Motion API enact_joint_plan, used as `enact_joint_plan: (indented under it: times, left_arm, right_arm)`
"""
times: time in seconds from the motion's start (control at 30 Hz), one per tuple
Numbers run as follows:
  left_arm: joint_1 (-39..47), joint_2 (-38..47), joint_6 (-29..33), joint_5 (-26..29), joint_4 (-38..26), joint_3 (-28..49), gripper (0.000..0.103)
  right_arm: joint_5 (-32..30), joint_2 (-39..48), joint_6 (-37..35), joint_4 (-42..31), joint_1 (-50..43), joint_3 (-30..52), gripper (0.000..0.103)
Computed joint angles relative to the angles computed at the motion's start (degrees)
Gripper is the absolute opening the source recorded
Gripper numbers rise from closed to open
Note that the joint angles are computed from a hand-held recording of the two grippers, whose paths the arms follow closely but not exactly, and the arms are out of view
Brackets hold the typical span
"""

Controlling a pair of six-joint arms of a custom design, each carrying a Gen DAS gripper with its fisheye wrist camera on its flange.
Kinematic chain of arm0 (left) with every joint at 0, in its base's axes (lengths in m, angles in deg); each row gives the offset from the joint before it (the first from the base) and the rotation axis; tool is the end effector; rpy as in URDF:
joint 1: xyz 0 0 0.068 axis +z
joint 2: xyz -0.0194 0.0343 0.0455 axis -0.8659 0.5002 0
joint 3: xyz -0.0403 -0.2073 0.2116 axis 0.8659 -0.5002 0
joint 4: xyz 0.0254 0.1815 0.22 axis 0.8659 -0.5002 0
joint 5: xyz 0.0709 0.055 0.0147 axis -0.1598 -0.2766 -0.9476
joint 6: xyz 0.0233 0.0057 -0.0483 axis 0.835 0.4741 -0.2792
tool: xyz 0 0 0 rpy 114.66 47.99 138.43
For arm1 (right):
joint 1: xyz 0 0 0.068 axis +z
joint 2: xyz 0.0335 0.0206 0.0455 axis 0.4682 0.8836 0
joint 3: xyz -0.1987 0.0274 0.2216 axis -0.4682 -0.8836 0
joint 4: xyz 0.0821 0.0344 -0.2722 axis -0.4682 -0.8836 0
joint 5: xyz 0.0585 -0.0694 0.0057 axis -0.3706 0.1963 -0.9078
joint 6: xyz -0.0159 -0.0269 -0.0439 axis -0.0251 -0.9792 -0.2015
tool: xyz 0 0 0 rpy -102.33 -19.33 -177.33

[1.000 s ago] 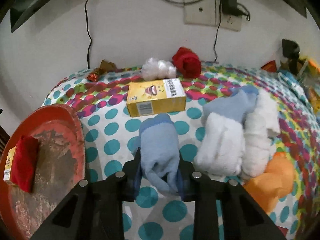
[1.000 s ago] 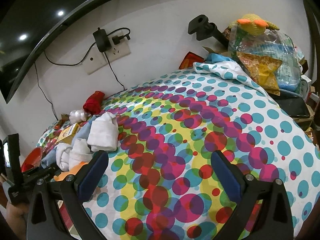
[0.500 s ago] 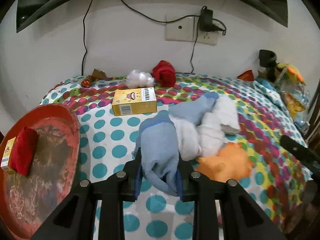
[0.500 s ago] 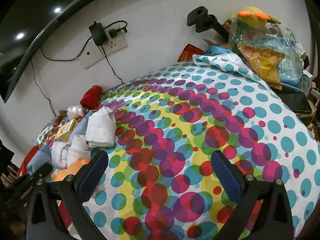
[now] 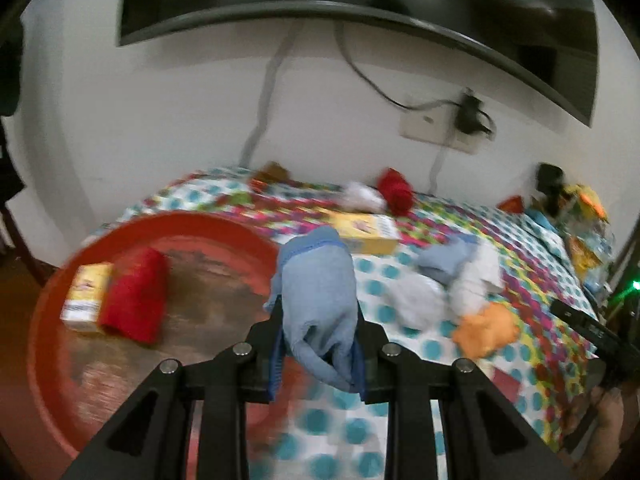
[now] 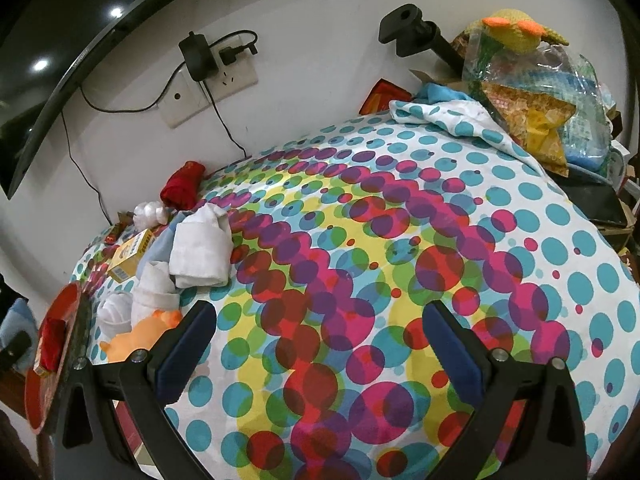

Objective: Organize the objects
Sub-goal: 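Carry the blue sock over the red tray and release it with the left gripper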

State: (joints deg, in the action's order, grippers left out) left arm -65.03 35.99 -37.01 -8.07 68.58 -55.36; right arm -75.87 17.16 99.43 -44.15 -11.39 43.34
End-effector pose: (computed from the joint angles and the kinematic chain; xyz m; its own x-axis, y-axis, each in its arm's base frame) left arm 0.2770 -0.0372 0.1561 -0.5751 0.2391 -0.7824 0.4751 0.8762 -0.0814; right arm 0.1261 -0.0917 0.0878 -0.4189 0.5972 -0.6840 0.5669 0.7604 0.3168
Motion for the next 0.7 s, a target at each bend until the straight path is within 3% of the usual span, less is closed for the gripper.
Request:
enact_joint_plan:
  times: [0.27,0.47,0.7]
  left_arm:
    - [15.08,10.68,7.58,1.72,-7.24,16.5,0.027]
    - [17.69,20.92,6.43,-1.0,-11.54,28.67,0.027]
    - [17.26,29.85,2.6,-4.97,-12.65,36.82,0.027]
  right_arm:
    - [0.52,0.81,0.03,0.36,0.87,0.29,0.103]
    - [0.81,1.12,-0.19,0.52,1.19,0.38,0.103]
    - [1.01,1.71,-0.33,0.15,1.44,0.65,0.103]
